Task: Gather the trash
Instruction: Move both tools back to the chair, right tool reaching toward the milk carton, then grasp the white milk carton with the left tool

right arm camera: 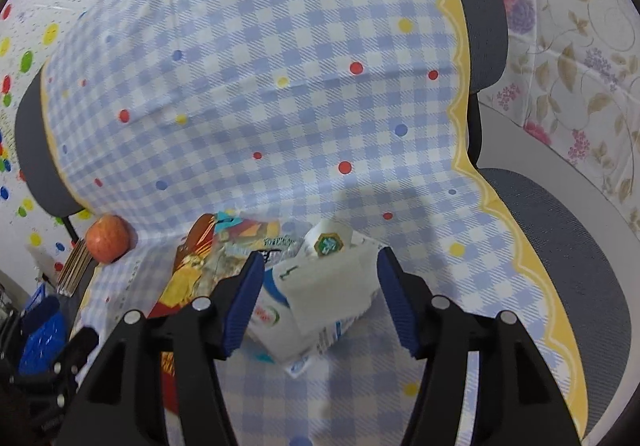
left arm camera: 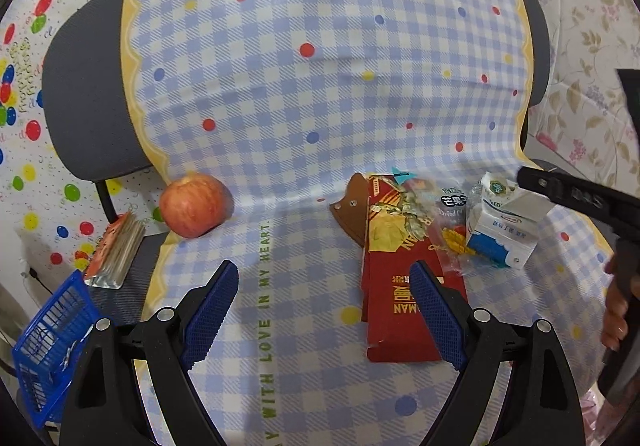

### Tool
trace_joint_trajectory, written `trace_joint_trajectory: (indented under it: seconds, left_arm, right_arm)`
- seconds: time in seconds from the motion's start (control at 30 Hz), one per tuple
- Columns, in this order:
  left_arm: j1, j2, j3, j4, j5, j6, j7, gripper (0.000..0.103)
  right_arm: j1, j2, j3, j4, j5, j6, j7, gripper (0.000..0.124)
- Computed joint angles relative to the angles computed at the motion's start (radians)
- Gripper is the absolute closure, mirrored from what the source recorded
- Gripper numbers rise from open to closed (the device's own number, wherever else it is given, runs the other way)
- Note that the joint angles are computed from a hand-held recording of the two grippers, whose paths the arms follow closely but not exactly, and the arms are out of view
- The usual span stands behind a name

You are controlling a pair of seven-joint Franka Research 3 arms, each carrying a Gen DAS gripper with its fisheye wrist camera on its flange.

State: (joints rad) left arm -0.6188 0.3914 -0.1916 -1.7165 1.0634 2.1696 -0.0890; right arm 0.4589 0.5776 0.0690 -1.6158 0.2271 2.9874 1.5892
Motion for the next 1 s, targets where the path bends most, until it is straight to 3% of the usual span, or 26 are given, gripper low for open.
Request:
trace_joint_trajectory:
  seconds: [0.03, 0.07, 0.1, 0.2, 0.4, 0.5, 0.67, 0.7, 0.83, 0.93, 1.0]
  left_arm:
    - [0.000, 0.003, -0.001, 0.003, -0.001, 0.003, 0.004, 0.016]
    - [0.001, 0.004, -0.001, 0.003, -0.002, 0.007, 0.007, 0.016]
    - [-0.001, 0.004, -0.003, 0.003, -0.003, 0.009, 0.010, 0.016]
    - [-0.007, 0.001, -0.003, 0.001, -0.001, 0.005, 0.019, 0.016]
    - [-0.024, -0.015, -0.014, -0.007, 0.010, -0.014, 0.013, 0.016]
    - [-0.031, -0.007, -0.018, 0.009, 0.023, -0.006, 0.027, 0.016]
    - [-0.056, 0.059, -0.012, 0.099, 0.042, 0.034, 0.082, 0.014]
    - [-0.059, 0.087, -0.011, 0.134, 0.033, 0.045, 0.112, 0.014]
    - [-0.081, 0.167, 0.017, 0.227, 0.010, 0.109, 0.164, 0.014]
    - [-0.086, 0.224, 0.042, 0.294, -0.022, 0.169, 0.193, 0.014]
    - [-0.089, 0.262, 0.059, 0.339, -0.053, 0.193, 0.223, 0.014]
  right_arm:
    - [0.009, 0.008, -0.013, 0.015, 0.000, -0.018, 0.018, 0.066]
    - [0.008, 0.013, -0.014, 0.024, 0.003, -0.027, 0.028, 0.079]
    - [-0.008, 0.008, 0.005, 0.017, 0.014, -0.029, 0.020, 0.105]
    - [-0.044, -0.037, 0.053, -0.056, 0.035, 0.020, -0.042, 0.120]
    - [-0.141, -0.187, 0.162, -0.270, 0.102, 0.137, -0.211, 0.121]
    - [-0.226, -0.254, 0.248, -0.363, 0.169, 0.181, -0.301, 0.121]
    - [-0.411, -0.318, 0.443, -0.460, 0.336, 0.215, -0.473, 0.121]
    - [-0.479, -0.325, 0.516, -0.475, 0.390, 0.216, -0.527, 0.121]
    - [-0.608, -0.337, 0.649, -0.498, 0.530, 0.206, -0.671, 0.121]
    - [-0.658, -0.342, 0.697, -0.502, 0.620, 0.198, -0.760, 0.121]
    - [-0.662, -0.341, 0.695, -0.497, 0.660, 0.189, -0.796, 0.121]
